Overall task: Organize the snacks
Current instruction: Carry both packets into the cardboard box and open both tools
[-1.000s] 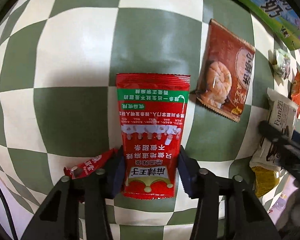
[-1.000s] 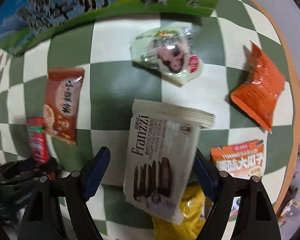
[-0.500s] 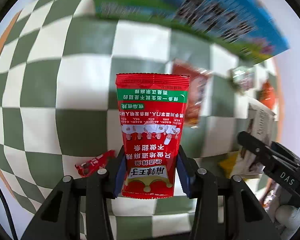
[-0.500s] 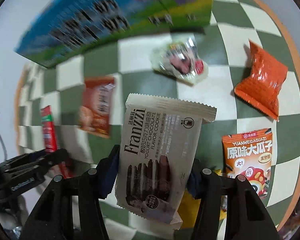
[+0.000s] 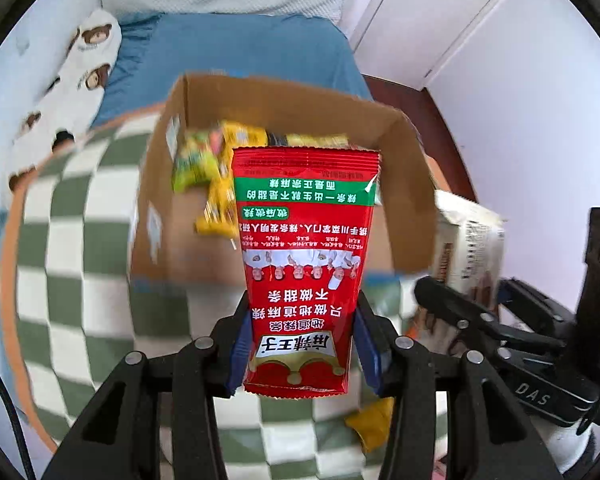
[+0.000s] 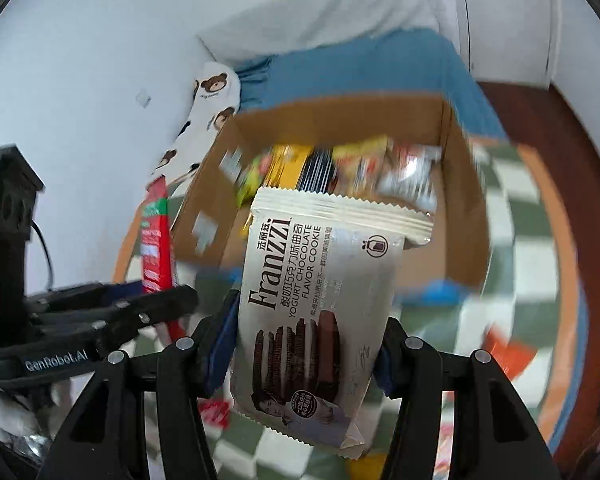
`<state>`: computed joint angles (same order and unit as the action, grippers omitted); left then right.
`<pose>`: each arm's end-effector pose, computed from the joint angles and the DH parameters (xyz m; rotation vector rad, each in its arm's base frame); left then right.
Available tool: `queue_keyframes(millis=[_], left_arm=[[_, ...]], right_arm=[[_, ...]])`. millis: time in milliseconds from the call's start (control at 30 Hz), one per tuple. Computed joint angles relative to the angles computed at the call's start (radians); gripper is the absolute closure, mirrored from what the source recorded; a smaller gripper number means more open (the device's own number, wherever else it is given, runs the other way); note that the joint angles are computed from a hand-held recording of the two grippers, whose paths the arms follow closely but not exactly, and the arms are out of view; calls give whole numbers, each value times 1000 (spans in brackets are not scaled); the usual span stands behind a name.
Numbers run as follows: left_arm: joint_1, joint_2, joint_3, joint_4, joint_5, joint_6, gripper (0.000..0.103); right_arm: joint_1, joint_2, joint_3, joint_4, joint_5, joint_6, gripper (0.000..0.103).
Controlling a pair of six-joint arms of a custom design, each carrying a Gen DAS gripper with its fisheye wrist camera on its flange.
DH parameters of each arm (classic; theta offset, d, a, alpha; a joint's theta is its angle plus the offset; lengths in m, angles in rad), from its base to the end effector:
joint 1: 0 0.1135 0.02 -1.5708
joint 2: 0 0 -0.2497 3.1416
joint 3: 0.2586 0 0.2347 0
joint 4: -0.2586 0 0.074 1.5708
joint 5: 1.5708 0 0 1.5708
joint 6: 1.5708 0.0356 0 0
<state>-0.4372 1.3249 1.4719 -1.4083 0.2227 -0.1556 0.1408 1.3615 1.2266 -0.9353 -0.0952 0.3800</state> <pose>0.1851 -0.0952 0.3447 0.4537 2.8430 -0.4390 0.2506 0.0389 0.2907 0.2859 2.6512 0.2982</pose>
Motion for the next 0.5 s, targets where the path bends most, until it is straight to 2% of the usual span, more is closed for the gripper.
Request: queue_keyframes(millis=[133, 267, 500], left_arm=[[48, 198, 102, 25, -18, 36, 59], [92, 363, 120, 87, -64, 60, 59], [129, 527, 130, 146, -117, 75, 58]], right_arm=[[-75, 198, 130, 14, 5, -80, 44], [-146, 357, 218, 9, -21, -148, 44], [-204, 525, 215, 65, -44, -191, 43]])
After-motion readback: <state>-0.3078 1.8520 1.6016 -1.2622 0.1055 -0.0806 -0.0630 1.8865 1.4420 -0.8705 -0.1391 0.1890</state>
